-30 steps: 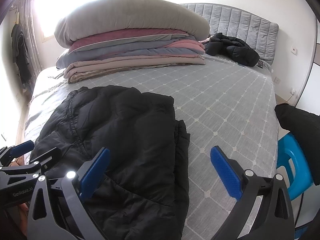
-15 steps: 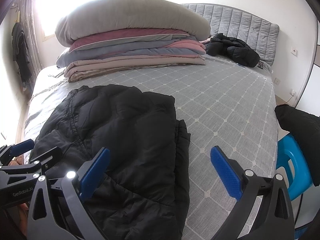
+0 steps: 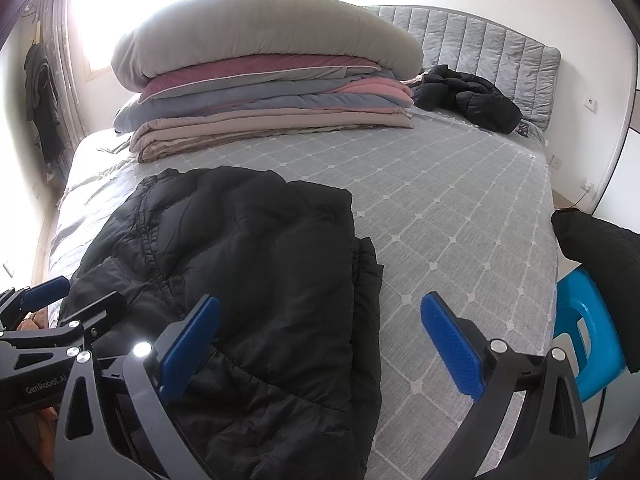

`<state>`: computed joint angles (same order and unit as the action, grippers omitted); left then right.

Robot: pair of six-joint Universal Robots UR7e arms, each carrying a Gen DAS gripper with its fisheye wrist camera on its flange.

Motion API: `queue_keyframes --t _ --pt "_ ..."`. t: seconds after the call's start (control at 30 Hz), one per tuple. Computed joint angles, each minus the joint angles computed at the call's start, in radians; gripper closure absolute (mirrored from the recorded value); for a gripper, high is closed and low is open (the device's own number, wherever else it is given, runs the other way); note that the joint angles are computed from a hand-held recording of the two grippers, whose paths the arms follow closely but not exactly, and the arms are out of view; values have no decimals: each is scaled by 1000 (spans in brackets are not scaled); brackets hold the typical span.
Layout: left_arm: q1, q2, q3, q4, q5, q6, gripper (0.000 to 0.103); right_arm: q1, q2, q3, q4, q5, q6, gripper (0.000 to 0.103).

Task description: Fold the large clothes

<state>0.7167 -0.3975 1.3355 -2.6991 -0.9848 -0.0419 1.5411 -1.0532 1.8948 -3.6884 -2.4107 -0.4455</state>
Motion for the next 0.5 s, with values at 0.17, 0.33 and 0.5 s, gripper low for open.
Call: queue_keyframes --t 0.17,0.33,0.5 --pt "-2 0 2 -2 0 -2 13 -10 -13 1 41 19 25 7" --pt "-2 0 0 3 -1 1 13 -19 -28 7 77 35 58 7" --pt "-2 -2 -1 1 -4 6 13 -27 -38 7 112 50 81 7"
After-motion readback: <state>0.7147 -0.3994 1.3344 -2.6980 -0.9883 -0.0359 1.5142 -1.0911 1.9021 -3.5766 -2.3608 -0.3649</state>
